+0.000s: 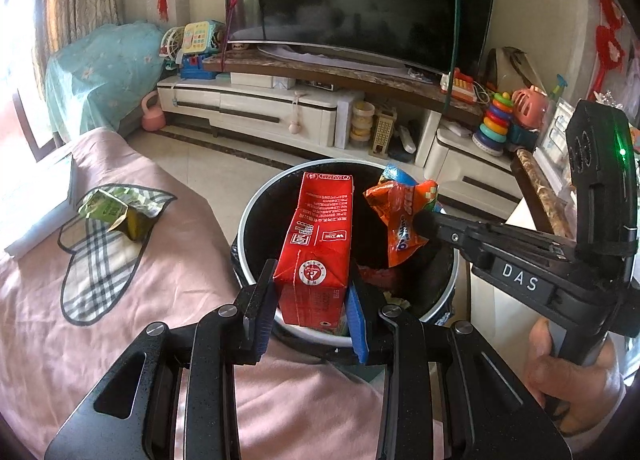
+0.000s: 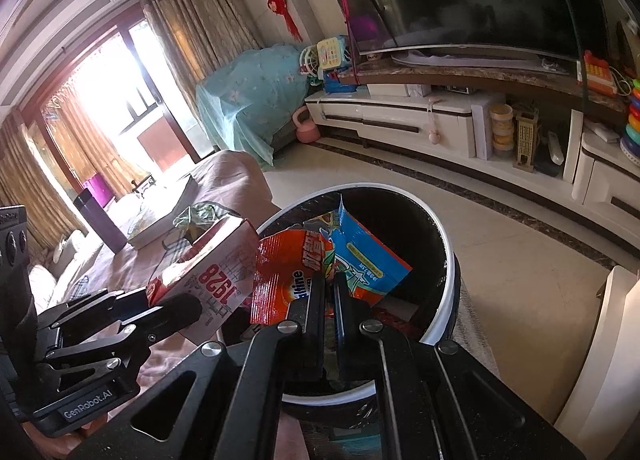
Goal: Collect trash
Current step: 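Carry the juice box and snack bag over the bin and open both tools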
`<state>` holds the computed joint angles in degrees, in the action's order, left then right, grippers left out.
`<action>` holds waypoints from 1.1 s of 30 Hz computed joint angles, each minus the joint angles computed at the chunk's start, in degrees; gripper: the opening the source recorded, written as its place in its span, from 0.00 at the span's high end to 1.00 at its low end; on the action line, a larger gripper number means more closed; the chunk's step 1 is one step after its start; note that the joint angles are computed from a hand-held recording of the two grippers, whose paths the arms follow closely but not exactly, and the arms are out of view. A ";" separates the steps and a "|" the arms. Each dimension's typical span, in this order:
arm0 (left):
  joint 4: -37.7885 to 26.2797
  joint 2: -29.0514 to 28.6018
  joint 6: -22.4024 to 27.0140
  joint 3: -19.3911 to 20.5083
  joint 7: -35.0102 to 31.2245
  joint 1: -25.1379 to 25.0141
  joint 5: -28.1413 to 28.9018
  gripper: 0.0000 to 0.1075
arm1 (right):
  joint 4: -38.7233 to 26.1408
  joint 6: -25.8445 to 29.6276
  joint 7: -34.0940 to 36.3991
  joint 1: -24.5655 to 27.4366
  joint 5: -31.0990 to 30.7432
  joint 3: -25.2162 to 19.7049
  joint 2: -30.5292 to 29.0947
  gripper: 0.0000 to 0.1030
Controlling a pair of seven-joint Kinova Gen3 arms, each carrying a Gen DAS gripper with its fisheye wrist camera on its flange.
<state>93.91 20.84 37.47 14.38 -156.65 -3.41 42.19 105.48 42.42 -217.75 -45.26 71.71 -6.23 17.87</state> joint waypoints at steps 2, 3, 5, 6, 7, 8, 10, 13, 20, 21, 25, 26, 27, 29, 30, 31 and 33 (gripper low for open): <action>-0.31 0.20 -0.11 -0.16 0.45 0.41 -0.44 0.72 | -0.11 -0.36 0.44 0.31 -0.33 0.01 0.04 0.96; -0.47 0.28 -0.19 -0.23 0.82 0.67 -0.74 0.72 | -0.11 -0.57 0.57 0.43 -0.43 0.06 0.05 0.96; -0.80 0.55 -0.25 -0.26 1.31 0.95 -1.32 0.72 | -0.17 -0.88 1.03 0.65 -0.86 0.14 0.07 0.96; -0.95 0.68 -0.32 -0.32 1.69 1.18 -1.73 0.72 | -0.25 -1.05 1.41 0.79 -1.11 0.22 0.08 0.96; -1.21 0.87 -0.44 -0.38 2.29 1.56 -2.23 0.72 | -0.37 -1.22 1.80 0.92 -1.35 0.30 0.10 0.96; -1.29 0.96 -0.61 -0.35 2.71 1.77 -2.59 0.72 | -0.37 -1.36 2.03 0.99 -1.52 0.40 0.12 0.96; -1.66 1.30 -0.70 -0.31 3.57 2.12 -3.44 0.72 | -0.47 -1.46 2.58 1.04 -2.03 0.55 0.13 0.96; -2.04 1.66 -0.83 -0.13 4.52 2.36 -4.47 0.72 | -0.54 -1.81 3.26 1.19 -2.55 0.78 0.10 0.96; -2.82 2.34 -1.21 0.27 6.30 3.08 -6.72 0.72 | -0.79 -2.56 4.51 1.48 -3.80 1.36 0.25 0.96; -2.98 2.44 -1.15 0.28 6.66 3.17 -7.06 0.72 | -0.89 -2.64 4.75 1.51 -4.01 1.42 0.28 0.96; -3.54 2.82 -1.04 0.46 7.45 3.23 -8.02 0.72 | -0.94 -3.12 5.36 1.66 -4.53 1.76 0.22 0.96; -3.59 2.84 -1.08 0.49 7.65 3.28 -8.24 0.72 | -0.90 -3.28 5.39 1.69 -4.55 1.85 0.19 0.96; -3.72 2.93 -1.04 0.50 7.86 3.29 -8.46 0.72 | -0.92 -3.38 5.50 1.73 -4.66 1.90 0.17 0.96; -4.08 3.12 -0.83 0.47 8.38 3.42 -8.97 0.72 | -1.23 -3.18 6.21 1.71 -5.27 1.86 0.22 0.96; -4.21 3.20 -0.74 0.51 8.52 3.41 -9.15 0.72 | -1.16 -3.46 6.36 1.78 -5.42 1.91 0.17 0.96; -4.37 3.28 -0.59 0.52 8.70 3.42 -9.35 0.72 | -1.10 -3.76 6.60 1.92 -5.56 2.00 0.13 0.96; -4.57 3.39 -0.41 0.58 8.94 3.41 -9.64 0.72 | -1.35 -3.74 7.31 1.95 -6.11 2.11 0.26 0.96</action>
